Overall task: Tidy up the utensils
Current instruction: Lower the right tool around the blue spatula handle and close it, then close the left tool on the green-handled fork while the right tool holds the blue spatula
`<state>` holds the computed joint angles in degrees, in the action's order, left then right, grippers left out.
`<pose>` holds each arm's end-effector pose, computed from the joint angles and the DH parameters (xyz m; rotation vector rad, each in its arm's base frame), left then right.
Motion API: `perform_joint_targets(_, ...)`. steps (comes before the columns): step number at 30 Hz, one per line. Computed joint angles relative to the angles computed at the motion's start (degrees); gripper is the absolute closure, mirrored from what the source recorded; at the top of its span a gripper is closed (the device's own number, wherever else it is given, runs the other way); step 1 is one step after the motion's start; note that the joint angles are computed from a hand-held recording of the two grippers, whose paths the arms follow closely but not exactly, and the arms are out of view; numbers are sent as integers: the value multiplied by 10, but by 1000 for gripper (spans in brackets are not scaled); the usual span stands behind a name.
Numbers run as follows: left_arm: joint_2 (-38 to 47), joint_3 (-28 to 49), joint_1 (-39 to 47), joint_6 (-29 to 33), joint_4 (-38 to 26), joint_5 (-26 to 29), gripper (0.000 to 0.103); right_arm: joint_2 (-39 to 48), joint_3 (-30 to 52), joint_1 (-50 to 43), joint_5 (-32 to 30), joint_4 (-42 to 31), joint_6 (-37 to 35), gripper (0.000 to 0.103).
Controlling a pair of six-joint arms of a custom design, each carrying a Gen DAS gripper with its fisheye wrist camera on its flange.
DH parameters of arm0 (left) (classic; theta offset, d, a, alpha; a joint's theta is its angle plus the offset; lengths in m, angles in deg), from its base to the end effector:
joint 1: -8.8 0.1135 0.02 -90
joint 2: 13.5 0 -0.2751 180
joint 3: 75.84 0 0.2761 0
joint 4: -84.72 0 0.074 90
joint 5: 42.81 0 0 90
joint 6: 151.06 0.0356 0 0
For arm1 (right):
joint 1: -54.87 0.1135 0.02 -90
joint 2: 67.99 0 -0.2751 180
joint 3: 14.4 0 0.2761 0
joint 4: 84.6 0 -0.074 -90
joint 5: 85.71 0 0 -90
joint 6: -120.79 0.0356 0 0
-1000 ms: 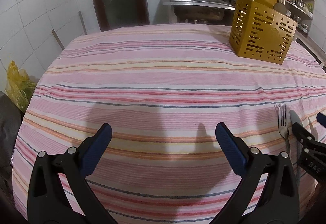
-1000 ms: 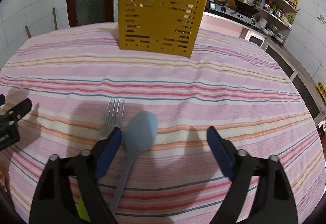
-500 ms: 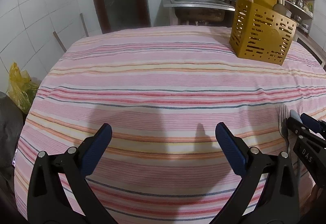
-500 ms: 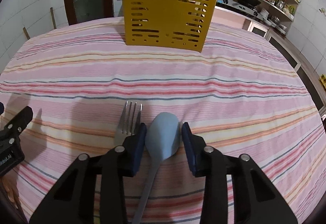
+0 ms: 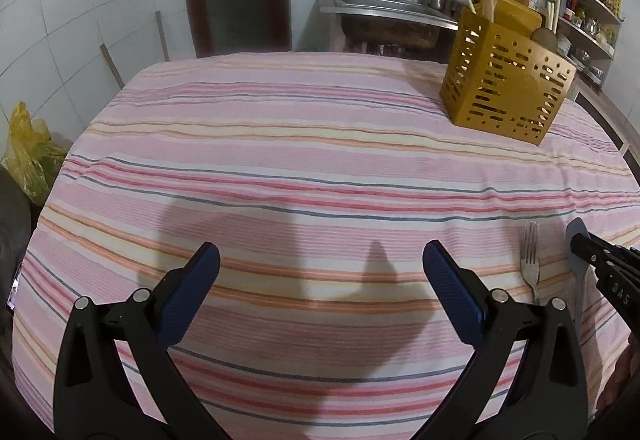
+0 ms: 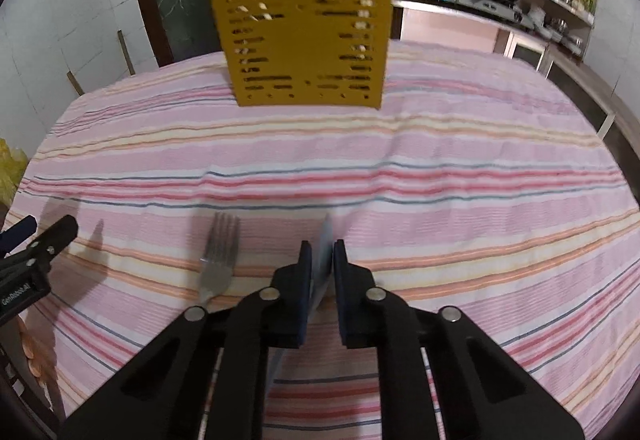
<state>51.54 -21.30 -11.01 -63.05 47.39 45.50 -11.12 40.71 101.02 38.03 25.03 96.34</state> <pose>0.2346 -0.0834 0.2314 0.3597 2.3829 -0.1408 0.1372 0.1142 0.2368 0.5352 2.4284 -0.0997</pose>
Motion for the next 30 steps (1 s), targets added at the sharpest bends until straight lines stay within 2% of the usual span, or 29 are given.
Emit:
perform_joint_targets(6,-21,-5,-48,2,-8,-45,5,-70,-26,-24,20,-42,5,90)
perform_joint_targets(7,-22,-7,-55,5,-6,-54,5,-77,-24,-29,20,-48,1,85)
perform_joint_targets(8,-22,-7,-61,6,-6,-63,5,-78,-21,-34,20,-54,-2,69)
perform_joint_targets(10,-20,-4,-66,5,-10,-65,5,-73,-11,-27,35,-66,11,45)
perform_joint_targets(12,-18,-2,-64,0,-12,-59,5,-54,2,-12,48,-76,27,44)
perform_joint_targets(16,-18,-3,-59,-5,-15,-50,5,8,24,-8,37,-81,47,44)
perform_joint_targets(21,-20,-4,-52,-3,-17,-42,5,90,69,50,76,-156,137,44)
perform_joint_targets(27,-26,-5,-64,-5,-19,-41,5,80,62,17,18,-117,113,46)
perform_joint_targets(29,-32,-7,-68,-6,-20,-38,5,88,56,-3,1,-96,102,58)
perform_joint_targets(30,-33,-6,-69,-6,-21,-37,5,93,54,-11,-3,-88,99,58)
